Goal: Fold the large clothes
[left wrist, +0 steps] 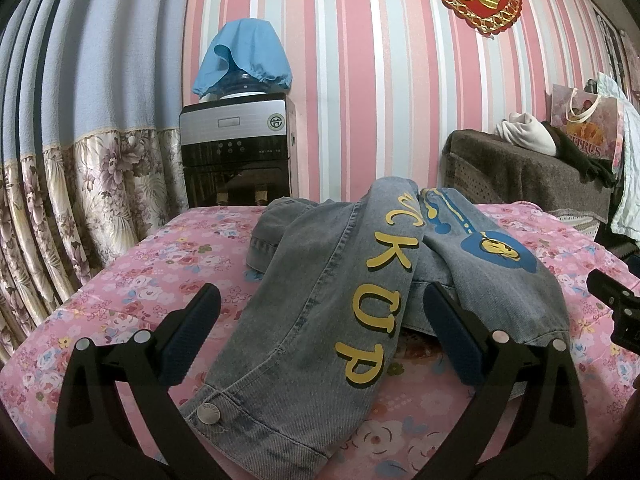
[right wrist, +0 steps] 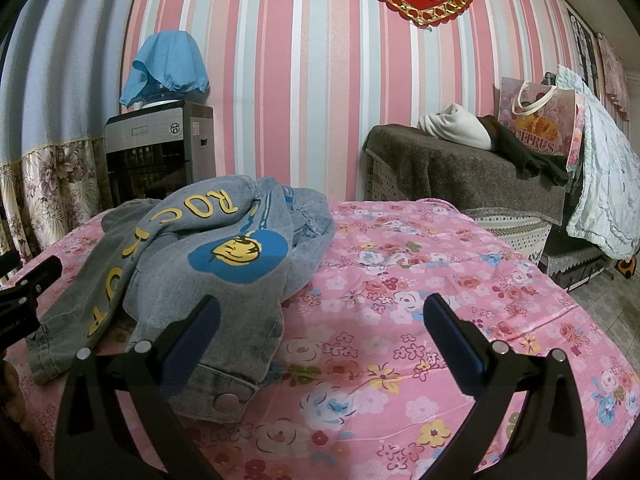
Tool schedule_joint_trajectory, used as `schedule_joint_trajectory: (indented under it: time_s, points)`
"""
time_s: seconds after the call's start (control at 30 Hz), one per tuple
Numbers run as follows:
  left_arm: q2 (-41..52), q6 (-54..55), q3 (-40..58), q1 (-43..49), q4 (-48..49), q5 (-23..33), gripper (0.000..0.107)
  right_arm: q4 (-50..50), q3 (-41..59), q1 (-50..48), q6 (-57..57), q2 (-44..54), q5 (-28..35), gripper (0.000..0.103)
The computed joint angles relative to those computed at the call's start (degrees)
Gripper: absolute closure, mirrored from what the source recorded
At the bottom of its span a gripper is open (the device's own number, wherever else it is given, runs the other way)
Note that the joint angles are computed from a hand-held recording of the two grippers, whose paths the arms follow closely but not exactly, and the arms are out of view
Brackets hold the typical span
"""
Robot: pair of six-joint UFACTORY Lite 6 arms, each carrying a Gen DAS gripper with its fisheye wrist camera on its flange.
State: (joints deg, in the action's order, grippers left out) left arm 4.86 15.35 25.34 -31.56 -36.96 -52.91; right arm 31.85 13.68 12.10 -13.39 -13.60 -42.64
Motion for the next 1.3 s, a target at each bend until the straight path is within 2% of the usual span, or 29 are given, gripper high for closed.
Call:
schedule_joint_trajectory:
  time_s: [1.3]
  points:
    - [0.00, -0.26, -0.01, -0.01, 0.08, 0.00, 0.007, 0.52, -0.34, 0.16, -0.52, -0.93, 0.11, 0.002]
